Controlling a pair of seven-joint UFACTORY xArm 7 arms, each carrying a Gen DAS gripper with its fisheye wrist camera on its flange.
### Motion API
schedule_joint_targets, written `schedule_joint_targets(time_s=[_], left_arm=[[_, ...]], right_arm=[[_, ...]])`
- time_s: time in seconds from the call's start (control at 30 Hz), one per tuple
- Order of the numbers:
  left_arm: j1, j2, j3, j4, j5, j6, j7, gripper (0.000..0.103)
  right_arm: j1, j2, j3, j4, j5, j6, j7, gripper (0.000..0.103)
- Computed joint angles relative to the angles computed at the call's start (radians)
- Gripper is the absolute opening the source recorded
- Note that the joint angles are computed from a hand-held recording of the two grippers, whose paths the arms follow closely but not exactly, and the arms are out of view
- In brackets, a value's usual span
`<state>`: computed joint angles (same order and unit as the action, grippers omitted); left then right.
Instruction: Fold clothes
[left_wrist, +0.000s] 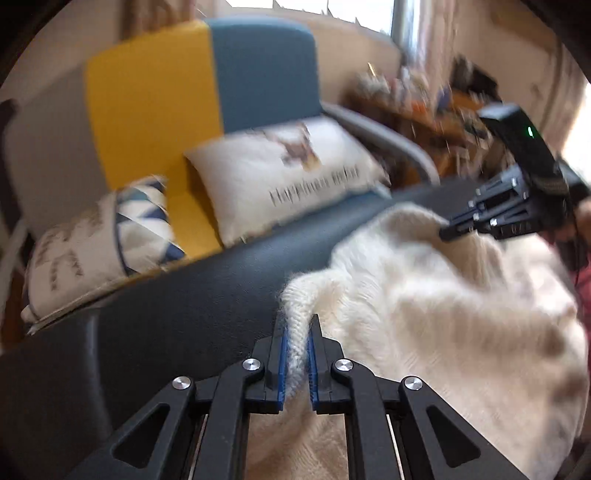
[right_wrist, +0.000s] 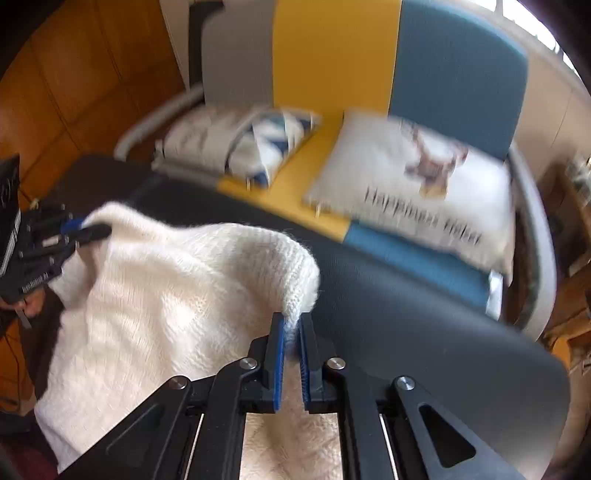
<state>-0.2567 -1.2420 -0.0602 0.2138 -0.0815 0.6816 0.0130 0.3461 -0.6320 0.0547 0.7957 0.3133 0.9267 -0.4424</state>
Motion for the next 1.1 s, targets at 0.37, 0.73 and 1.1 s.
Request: schedule_joint_targets(time_s=[0.37, 0.73, 1.1], left_arm=[[0.093, 0.224, -0.075, 0.026, 0.108, 0.019, -0.156, 0.013], [0.225, -0.043, 0.148, 0.011, -0.004, 0.267, 0.009, 0.018], [0.309, -0.097, 0.083, -0.077, 0.083, 0.215, 0.027, 0.031]], right_arm=[[-0.134, 0.130, 0.146, -0.099, -0.314, -0.185, 0.359, 0.010], [0.030, 0.126, 0.133, -0.037, -0.154, -0.138, 0.328, 0.019], [0.010, 0.256, 0.219, -0.004, -0.450, -0.217, 0.668, 0.019]])
